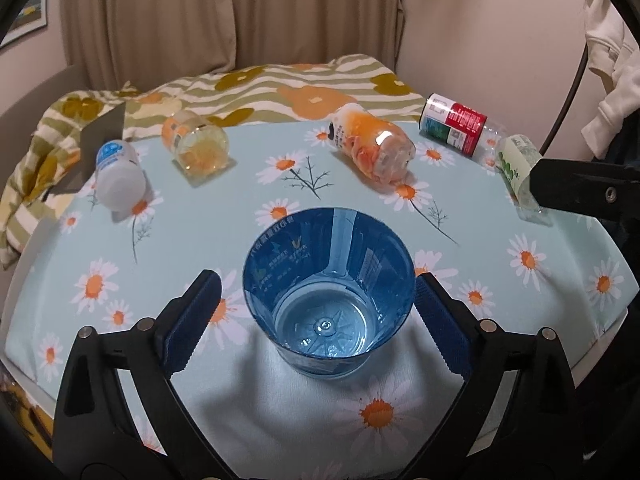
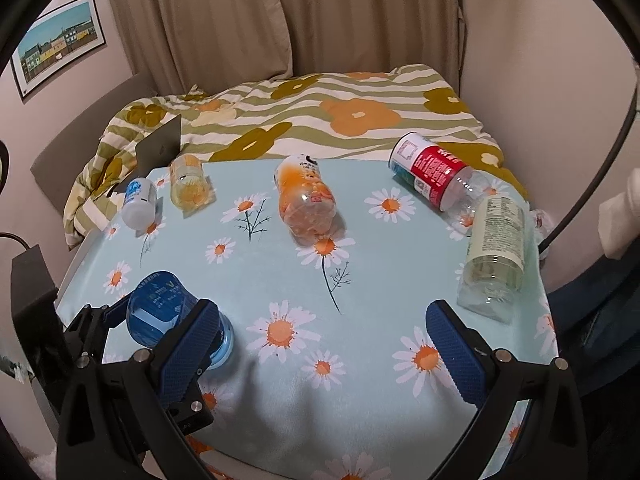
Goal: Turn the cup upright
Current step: 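Open the left gripper and lift it away from the cup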
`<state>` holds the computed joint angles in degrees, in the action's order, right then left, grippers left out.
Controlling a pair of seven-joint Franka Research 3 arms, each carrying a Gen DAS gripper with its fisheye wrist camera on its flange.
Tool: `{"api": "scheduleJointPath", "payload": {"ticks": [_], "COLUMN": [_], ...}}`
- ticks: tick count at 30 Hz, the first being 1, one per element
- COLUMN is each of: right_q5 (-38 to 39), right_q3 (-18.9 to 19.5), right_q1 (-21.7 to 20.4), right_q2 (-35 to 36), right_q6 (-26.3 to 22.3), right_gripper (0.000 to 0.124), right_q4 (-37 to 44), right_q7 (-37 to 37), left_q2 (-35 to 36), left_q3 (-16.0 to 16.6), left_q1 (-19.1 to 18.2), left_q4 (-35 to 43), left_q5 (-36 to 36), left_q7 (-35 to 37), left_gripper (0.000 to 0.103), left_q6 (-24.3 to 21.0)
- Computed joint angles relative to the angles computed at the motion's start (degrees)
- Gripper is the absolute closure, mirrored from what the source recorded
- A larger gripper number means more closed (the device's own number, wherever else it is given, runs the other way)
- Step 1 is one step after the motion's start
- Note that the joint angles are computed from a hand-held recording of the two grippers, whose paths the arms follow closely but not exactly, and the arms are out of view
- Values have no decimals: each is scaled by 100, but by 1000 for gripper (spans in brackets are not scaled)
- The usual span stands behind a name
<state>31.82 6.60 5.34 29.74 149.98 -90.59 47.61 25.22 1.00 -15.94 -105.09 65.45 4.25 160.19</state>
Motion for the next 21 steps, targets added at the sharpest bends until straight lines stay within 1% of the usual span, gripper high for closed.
{"api": "scheduleJointPath", "payload": {"ticks": [4, 8, 10, 12, 15, 17, 19, 21], "right_q5": [98, 240, 269, 146, -54, -188, -398, -664], "right_q3": [14, 22, -14, -123, -249, -312, -382, -444], "right_q1": [-25, -29, 3, 97, 191, 244, 326, 417], "right_q2": [-231, -622, -811, -1017, -1267, -1406, -1611, -1811], "right_q6": [82, 68, 60, 8, -224, -301, -243, -82], "right_gripper": [21, 21, 21, 21, 21, 21, 21, 21], "right_q4": [-213, -469, -575, -678, -789, -887, -1106, -1366], "right_q7": [17, 28, 54, 255, 576, 761, 955, 1168], "left_q2": [-341, -881, -1241, -1518, -1971, -2192, -2379, -2570], "left_q3": [-50, -277, -442, -575, -757, -837, -899, -948], "left_q1": [21, 167, 310, 442, 633, 710, 778, 837], "left_q4": [-222, -538, -746, -904, -1135, -1244, -1341, -1472], "left_q5": [39, -246, -627, -995, -1704, -1993, -2274, -2509], "left_q7": [86, 532, 905, 1214, 1828, 2073, 2291, 2421], "left_gripper": [1, 1, 0, 0, 0, 0, 0, 0], "left_q6": [-83, -390, -535, -642, -875, -1062, -1209, -1286]}}
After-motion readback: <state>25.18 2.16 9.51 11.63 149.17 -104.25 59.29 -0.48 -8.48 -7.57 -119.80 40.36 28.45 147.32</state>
